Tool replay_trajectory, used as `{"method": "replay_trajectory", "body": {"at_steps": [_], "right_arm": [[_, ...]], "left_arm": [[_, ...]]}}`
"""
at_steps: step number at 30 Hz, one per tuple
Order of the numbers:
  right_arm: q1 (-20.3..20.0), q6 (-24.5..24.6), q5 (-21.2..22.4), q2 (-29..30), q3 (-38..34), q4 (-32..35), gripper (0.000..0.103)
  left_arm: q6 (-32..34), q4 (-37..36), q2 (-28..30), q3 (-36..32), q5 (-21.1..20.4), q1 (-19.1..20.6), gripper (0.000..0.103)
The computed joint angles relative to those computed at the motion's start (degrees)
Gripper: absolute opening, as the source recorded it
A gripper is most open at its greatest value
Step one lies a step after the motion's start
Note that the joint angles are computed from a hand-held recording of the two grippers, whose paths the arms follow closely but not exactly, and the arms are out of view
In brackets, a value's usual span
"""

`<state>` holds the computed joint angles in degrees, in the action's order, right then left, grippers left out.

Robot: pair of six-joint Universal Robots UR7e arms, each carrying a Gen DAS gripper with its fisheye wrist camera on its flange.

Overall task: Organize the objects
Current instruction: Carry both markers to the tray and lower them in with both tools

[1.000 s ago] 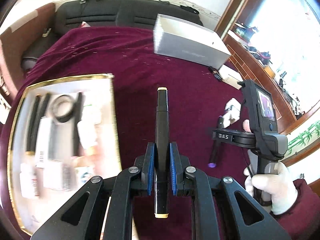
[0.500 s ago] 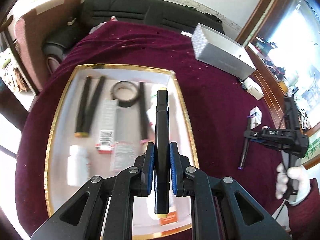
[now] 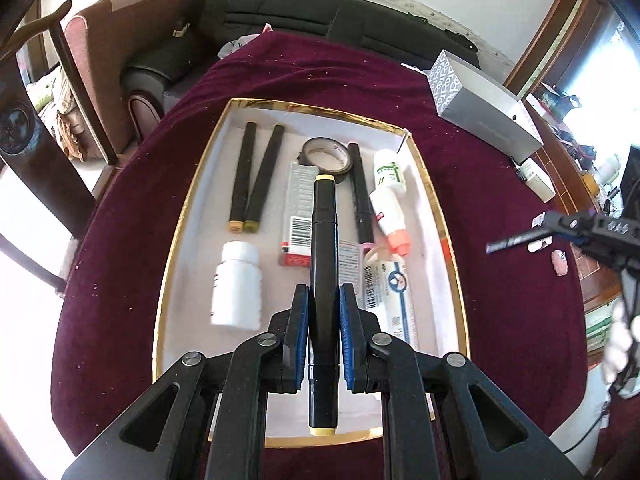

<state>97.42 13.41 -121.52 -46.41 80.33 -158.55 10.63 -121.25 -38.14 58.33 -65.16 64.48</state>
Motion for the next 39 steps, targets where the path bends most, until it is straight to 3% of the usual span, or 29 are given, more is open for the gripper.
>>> {"method": "replay_trajectory", "body": {"at_steps": [7, 10, 15, 20, 28, 39], "right_arm": [[2.8, -4.7, 3.2, 1.3, -3.6, 3.4, 0.013], [3.5, -5.9, 7.5, 1.8, -5.6, 8.3, 0.013], [2.6, -4.8, 16.1, 4.9, -10.1, 16.6, 0.013], [1.2, -3.1, 19.6, 11.0, -16.8, 23.5, 0.013], [0.5, -0.8, 17.1, 20.3, -29.0, 30.2, 0.014], [0.7, 0.9, 11.7, 28.1, -42.2, 37.7, 0.016]], "left_arm": [[1.9, -1.2, -1.6, 2.5, 0.9, 0.2, 0.012], [2.4, -1.1, -2.3, 3.8, 1.1, 0.3, 0.012], [2.0, -0.5, -2.6, 4.9, 1.6, 0.9, 0.012], [1.6, 1.3, -1.5, 4.1, 2.1, 1.7, 0.012], [1.6, -0.4, -0.6, 3.3, 1.1, 2.1, 0.012], [1.6, -0.3, -1.1, 0.9, 2.1, 2.0, 0.016]]}}
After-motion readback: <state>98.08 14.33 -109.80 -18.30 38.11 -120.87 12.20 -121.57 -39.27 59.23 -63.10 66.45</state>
